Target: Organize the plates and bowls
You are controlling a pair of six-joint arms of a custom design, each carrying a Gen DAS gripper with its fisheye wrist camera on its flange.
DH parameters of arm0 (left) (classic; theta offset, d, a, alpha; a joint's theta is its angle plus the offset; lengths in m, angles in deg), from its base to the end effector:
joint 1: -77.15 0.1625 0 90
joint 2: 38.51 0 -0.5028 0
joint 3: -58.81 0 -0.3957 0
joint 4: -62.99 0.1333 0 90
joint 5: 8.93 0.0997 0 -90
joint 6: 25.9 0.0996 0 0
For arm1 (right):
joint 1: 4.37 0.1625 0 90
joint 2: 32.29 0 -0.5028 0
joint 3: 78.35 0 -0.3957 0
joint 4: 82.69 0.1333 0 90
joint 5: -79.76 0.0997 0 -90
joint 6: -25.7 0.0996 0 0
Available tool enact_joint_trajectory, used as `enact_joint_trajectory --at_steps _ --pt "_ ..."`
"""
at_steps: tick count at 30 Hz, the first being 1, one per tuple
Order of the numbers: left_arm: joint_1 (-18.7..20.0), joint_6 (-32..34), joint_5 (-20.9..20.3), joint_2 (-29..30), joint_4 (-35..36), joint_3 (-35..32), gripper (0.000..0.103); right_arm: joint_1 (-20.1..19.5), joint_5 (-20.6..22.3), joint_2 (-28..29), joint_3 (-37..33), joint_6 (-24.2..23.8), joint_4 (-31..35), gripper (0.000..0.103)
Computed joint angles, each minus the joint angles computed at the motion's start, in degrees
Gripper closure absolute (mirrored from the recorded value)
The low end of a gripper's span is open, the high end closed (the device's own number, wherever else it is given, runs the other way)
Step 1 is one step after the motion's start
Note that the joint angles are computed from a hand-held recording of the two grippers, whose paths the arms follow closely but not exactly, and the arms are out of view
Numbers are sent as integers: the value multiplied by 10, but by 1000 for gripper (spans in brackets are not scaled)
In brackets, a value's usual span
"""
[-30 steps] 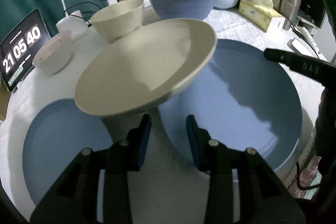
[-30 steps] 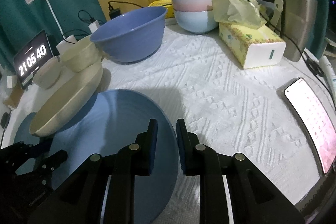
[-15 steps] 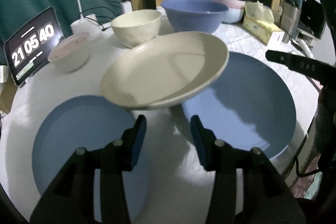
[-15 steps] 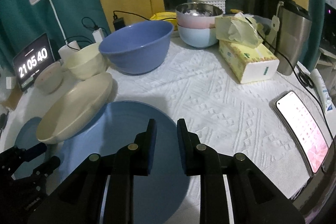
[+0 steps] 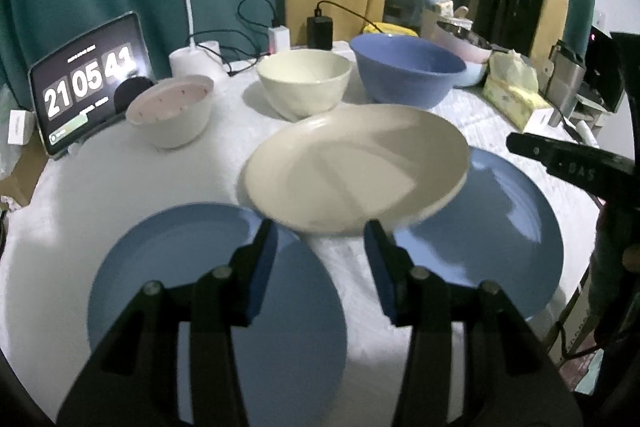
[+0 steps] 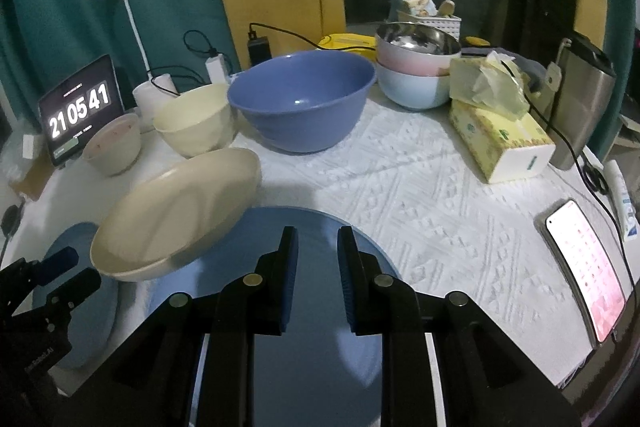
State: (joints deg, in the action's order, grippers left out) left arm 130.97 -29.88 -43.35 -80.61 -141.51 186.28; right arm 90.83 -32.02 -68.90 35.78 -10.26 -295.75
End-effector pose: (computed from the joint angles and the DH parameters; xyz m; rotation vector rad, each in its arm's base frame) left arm -0.1328 -0.5465 0.1045 0.3237 2.2179 -0.9437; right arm 0.1526 -0.6137 0.0824 0.6737 -2.3551 0.8636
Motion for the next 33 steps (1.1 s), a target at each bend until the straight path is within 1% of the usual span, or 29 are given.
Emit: enact_joint_trajectory --at_steps 3,6,15,16,17,18,20,24,30,32,33 --pt "0 5 -2 -7 -9 4 56 4 0 3 -8 1 7 81" --pt "1 19 9 -9 -29 5 56 7 3 6 -15 0 14 81" --pt "37 36 25 -15 -37 -31 55 12 13 17 -36 0 45 80" --pt "41 33 23 -16 -26 -37 55 11 14 18 -37 1 48 80" --pt "47 31 20 -18 -16 -42 52 11 15 19 -39 2 51 80" --pt "53 27 16 -19 -8 -48 45 11 15 20 -43 3 55 80" --pt "63 25 9 -20 0 -59 39 11 17 21 -47 5 62 80" --pt "81 7 0 -21 42 -82 38 10 19 27 -58 8 66 79" --pt "100 -23 -1 -20 105 -107 38 6 31 29 -71 17 79 79" --pt "106 -40 -7 -22 134 -113 38 6 34 30 -74 18 84 77" --pt "108 -46 -11 -22 143 -116 38 6 37 31 -76 18 90 75"
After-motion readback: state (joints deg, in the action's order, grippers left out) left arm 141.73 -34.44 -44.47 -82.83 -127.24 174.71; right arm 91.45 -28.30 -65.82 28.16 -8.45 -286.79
